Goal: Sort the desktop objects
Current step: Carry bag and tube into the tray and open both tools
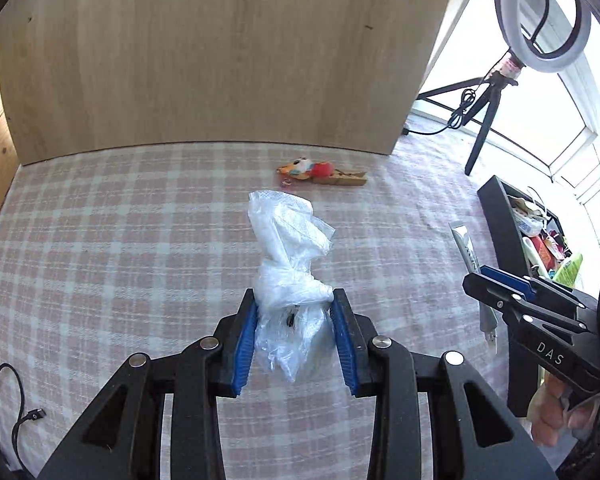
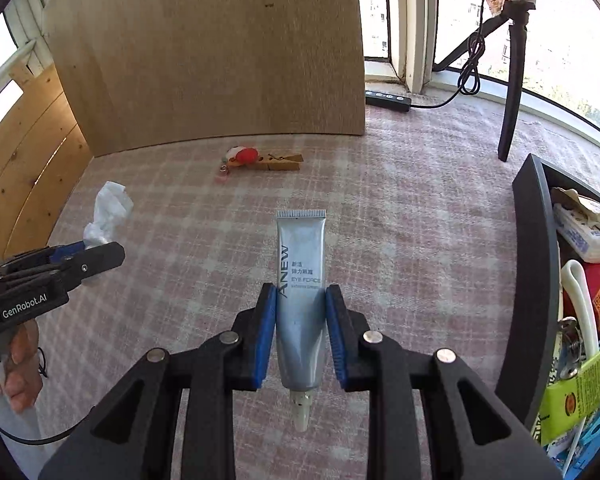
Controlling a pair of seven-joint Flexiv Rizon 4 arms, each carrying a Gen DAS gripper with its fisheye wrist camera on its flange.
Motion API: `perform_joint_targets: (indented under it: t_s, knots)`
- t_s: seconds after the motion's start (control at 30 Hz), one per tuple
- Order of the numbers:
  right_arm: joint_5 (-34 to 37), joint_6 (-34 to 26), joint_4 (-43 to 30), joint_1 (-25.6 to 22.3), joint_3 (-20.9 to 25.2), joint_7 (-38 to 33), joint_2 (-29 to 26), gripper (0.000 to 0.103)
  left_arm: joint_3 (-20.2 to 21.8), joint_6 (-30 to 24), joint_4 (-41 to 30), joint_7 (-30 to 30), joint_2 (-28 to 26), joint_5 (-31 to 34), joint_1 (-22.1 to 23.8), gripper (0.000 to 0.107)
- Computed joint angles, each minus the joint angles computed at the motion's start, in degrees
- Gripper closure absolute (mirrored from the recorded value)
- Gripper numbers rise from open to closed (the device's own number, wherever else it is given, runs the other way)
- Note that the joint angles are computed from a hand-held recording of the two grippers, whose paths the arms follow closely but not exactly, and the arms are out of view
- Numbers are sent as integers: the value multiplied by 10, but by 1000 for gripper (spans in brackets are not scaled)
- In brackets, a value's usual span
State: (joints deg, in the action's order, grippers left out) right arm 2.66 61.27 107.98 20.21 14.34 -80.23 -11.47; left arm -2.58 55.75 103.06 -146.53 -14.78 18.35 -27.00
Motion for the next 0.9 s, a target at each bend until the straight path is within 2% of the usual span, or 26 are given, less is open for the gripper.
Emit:
perform_joint_targets:
  t_s: [0.1,0.17,0.27,0.47,0.7,0.9]
  knots:
    - [-5,9,24,-16,-7,15,33,79,-16,-17,-87,32,-47,-4,-12,73]
    - [2,7,9,-26,-23,12,27,79,-20,-17,-137,57,-82,-12,-21,73]
    - [11,-4,13,-53,-36,13,50,79,-24,-23,-214,101,-130,-34,-39,73]
    - [-18,-7,49,-101,-71,42,102,79,-32,-50,-370,188,-222,-85,-85,73]
    - [-47,-23,98,-163,-104,69,156,79,-36,-108,-548,279,-333,-150,-135,73]
    - [-61,-35,124,-200,-120,72,179,79,-16,-175,-676,316,-401,-173,-173,73]
